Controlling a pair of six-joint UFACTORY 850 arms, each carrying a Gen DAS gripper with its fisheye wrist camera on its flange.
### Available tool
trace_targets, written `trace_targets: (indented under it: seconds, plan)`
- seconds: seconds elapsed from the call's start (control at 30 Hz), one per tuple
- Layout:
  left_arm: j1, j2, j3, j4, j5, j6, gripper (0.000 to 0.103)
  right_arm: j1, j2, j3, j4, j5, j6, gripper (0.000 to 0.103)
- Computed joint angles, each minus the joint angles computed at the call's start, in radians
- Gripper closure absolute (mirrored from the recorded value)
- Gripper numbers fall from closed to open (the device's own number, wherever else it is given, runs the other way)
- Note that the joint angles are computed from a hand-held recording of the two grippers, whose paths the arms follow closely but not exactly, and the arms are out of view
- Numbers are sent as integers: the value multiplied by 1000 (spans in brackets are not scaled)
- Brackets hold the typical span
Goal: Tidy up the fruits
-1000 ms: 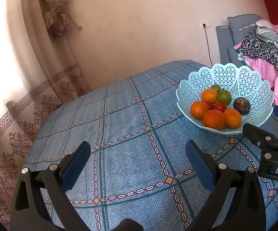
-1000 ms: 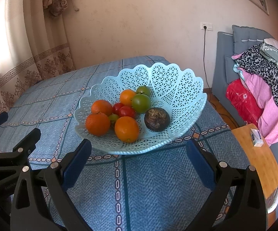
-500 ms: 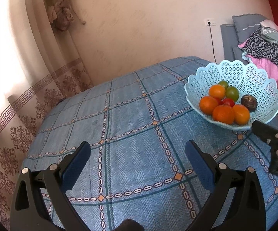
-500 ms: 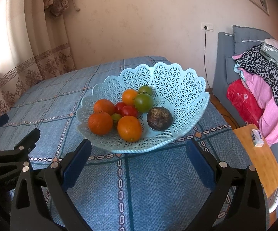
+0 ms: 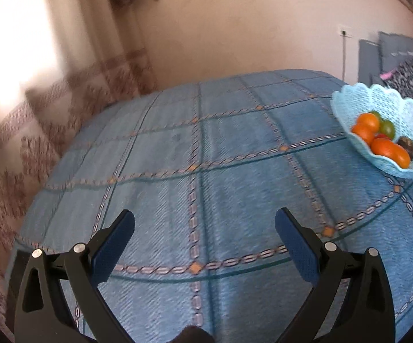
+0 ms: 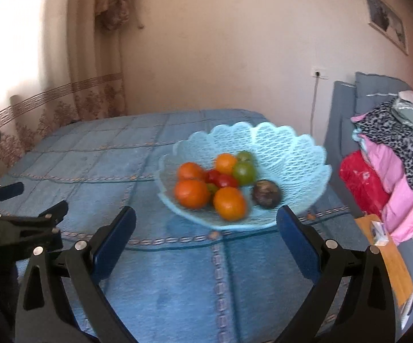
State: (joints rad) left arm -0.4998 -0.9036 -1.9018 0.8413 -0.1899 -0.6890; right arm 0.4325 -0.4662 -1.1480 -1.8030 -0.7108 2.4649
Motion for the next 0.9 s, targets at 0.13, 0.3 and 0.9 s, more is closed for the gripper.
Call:
trace_targets:
  seconds: [0.13,0.3,0.9]
  plan:
    - [31,-18,-34,-266,-42,220,5,-7,-19,-36,4,105,-24,3]
    - [64,-42,-76,-491,-99,390,5,-17,-72,-123,121,230,-182,3]
    - [81,-151,-246,-648,-293,510,5,-30,-314,-487,878,238,-989,2]
